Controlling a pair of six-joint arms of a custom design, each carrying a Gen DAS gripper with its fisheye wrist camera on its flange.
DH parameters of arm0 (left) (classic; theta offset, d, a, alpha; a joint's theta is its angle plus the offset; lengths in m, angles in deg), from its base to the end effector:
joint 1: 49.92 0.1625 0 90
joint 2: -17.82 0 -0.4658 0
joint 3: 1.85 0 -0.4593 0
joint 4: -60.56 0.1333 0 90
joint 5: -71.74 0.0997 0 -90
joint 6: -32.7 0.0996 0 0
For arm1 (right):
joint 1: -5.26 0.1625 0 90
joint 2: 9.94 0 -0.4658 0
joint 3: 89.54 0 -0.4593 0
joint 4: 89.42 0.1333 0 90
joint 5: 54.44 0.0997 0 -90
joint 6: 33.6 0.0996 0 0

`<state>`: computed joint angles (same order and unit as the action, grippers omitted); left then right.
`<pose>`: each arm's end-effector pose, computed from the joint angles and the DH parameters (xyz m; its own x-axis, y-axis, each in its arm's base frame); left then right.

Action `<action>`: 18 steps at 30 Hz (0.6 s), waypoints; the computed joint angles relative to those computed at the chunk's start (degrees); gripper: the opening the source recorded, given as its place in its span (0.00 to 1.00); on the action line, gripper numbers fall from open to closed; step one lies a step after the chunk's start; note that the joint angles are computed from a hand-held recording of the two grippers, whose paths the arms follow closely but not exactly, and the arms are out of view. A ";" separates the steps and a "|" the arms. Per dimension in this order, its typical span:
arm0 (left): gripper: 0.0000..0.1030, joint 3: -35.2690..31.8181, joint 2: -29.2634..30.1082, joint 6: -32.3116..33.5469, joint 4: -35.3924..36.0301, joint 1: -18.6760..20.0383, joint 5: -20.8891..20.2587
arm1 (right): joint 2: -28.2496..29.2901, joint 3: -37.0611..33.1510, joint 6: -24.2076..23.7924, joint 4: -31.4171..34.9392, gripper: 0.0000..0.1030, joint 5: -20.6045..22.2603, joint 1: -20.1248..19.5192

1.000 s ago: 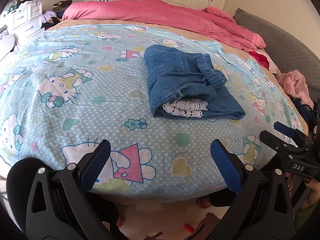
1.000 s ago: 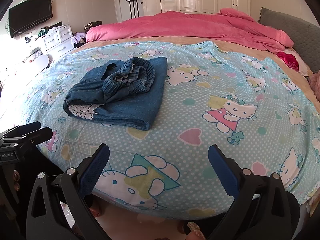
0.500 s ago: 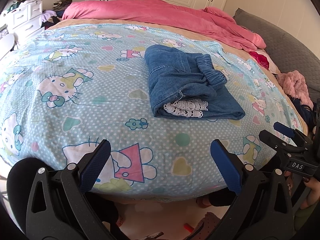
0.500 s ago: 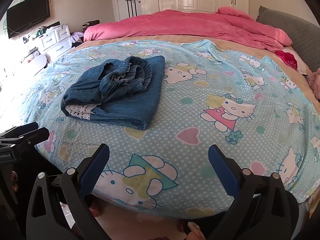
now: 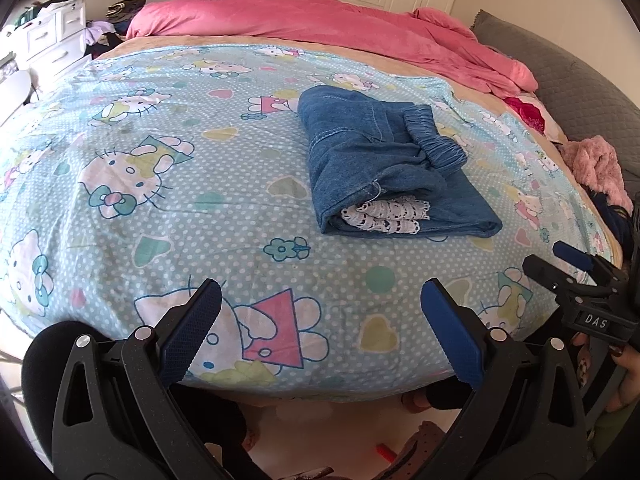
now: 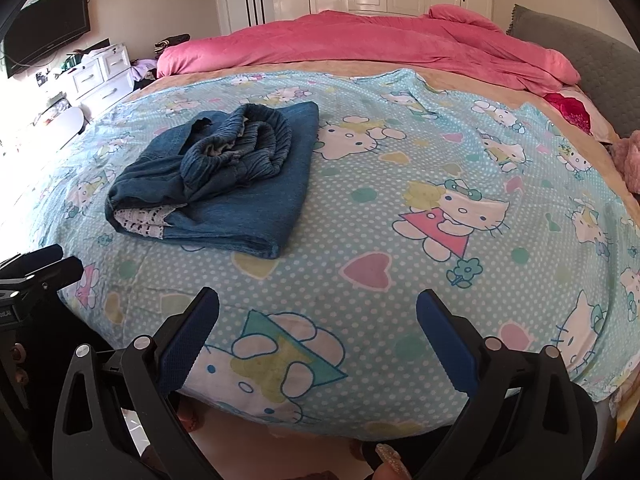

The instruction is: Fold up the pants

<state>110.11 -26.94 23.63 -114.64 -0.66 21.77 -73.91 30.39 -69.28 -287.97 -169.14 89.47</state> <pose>-0.2597 -0.6040 0.0254 -0.7988 0.2312 -0.5553 0.5010 0.7666 -0.4016 0.0313 -0.6002 0.2247 -0.7428 -0.0098 0.6695 -0.4579 0.7370 -0.4971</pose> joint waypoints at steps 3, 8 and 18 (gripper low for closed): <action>0.91 -0.29 0.14 0.14 -0.28 0.14 0.55 | 0.10 -0.56 0.25 0.41 0.96 -0.06 -0.24; 0.91 -1.07 0.39 0.97 -0.78 0.56 2.98 | -0.01 -2.00 0.78 1.01 0.96 -0.06 -0.98; 0.91 -8.35 -0.67 0.53 7.02 5.76 7.08 | -1.73 -9.23 4.46 2.99 0.96 -1.14 -4.51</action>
<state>101.77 -27.61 24.15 -107.61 5.10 28.85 -75.64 21.16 -64.81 -284.98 -170.28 84.96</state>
